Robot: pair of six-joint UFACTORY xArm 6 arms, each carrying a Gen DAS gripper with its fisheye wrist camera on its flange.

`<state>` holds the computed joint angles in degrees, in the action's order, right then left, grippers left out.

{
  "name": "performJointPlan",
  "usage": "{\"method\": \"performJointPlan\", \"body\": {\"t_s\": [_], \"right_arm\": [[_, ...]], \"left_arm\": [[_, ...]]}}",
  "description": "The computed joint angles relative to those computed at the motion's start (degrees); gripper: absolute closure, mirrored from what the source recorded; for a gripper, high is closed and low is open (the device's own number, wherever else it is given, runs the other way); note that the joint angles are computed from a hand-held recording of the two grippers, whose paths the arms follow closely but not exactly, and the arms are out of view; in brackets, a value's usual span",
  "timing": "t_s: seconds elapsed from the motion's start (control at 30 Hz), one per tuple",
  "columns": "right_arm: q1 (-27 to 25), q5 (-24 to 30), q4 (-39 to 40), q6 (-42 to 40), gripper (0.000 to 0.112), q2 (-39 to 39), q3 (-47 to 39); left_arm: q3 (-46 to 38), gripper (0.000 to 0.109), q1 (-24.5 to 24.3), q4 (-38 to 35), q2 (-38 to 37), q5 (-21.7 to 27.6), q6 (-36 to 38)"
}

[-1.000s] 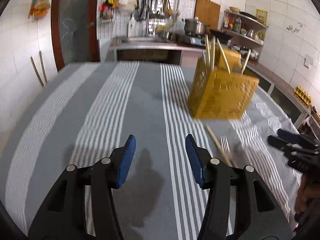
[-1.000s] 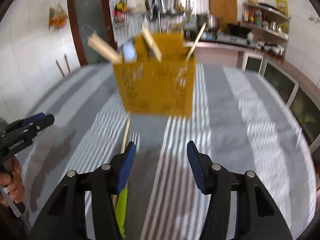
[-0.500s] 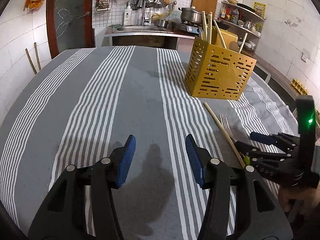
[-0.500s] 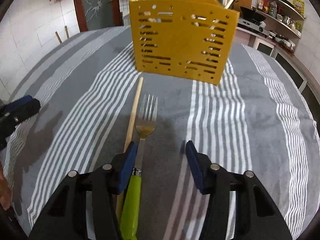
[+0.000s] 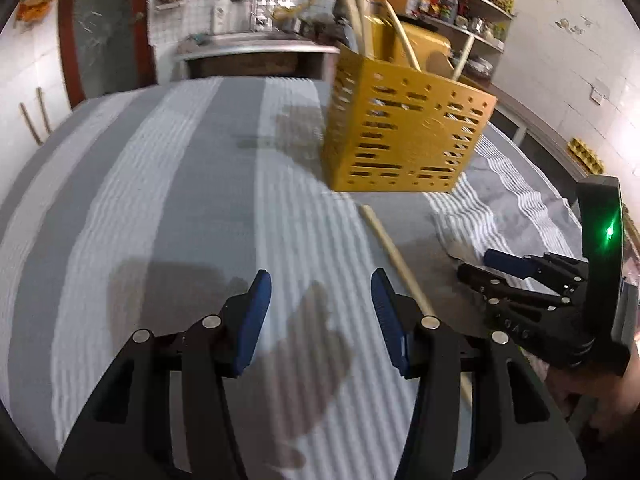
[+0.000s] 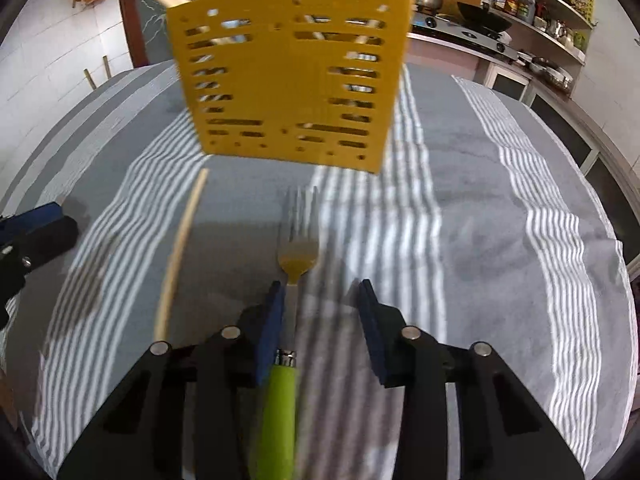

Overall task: Organize utensils
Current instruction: 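Close the left tool on the wooden chopstick while the right tool grasps the green-handled fork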

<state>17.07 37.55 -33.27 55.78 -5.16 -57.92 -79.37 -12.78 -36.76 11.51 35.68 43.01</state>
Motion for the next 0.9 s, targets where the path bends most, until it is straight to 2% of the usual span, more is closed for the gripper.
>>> {"method": "performJointPlan", "body": {"t_s": [0.23, 0.37, 0.53, 0.57, 0.67, 0.7, 0.8, 0.9], "right_arm": [[-3.9, -1.5, 1.5, -1.6, 0.075, -0.4, 0.9], [-5.2, -2.4, 3.5, -4.1, 0.081, -0.2, 0.8], [-6.1, -3.2, 8.1, -7.9, 0.080, 0.0, 0.8], [-6.2, -3.4, 9.6, -9.1, 0.078, -0.2, 1.1], [-6.5, -2.5, 12.4, -12.5, 0.078, 0.3, 0.1], [-6.5, -1.8, 12.5, -13.2, 0.078, 1.0, -0.6], [-6.5, -0.9, 12.5, -13.8, 0.081, 2.6, -2.4], [-6.3, -0.3, 13.9, -14.4, 0.090, 3.1, -3.2]], "left_arm": [[-6.4, 0.058, -4.5, 7.7, 5.5, 2.5, -7.7], [-9.6, 0.059, -6.7, 14.9, 8.9, 4.2, -13.9], [-9.5, 0.062, -8.4, 21.9, 10.0, 1.5, -20.0], [-9.5, 0.067, -8.6, 22.8, 10.0, 1.4, -20.6], [-9.8, 0.095, -8.8, 23.9, 9.7, 2.8, -20.5], [-9.8, 0.099, -8.8, 24.3, 9.6, 3.2, -20.0], [-10.0, 0.099, -8.9, 25.3, 10.1, 2.8, -19.4], [-10.0, 0.100, -9.2, 26.0, 10.2, 2.4, -20.0]]}}
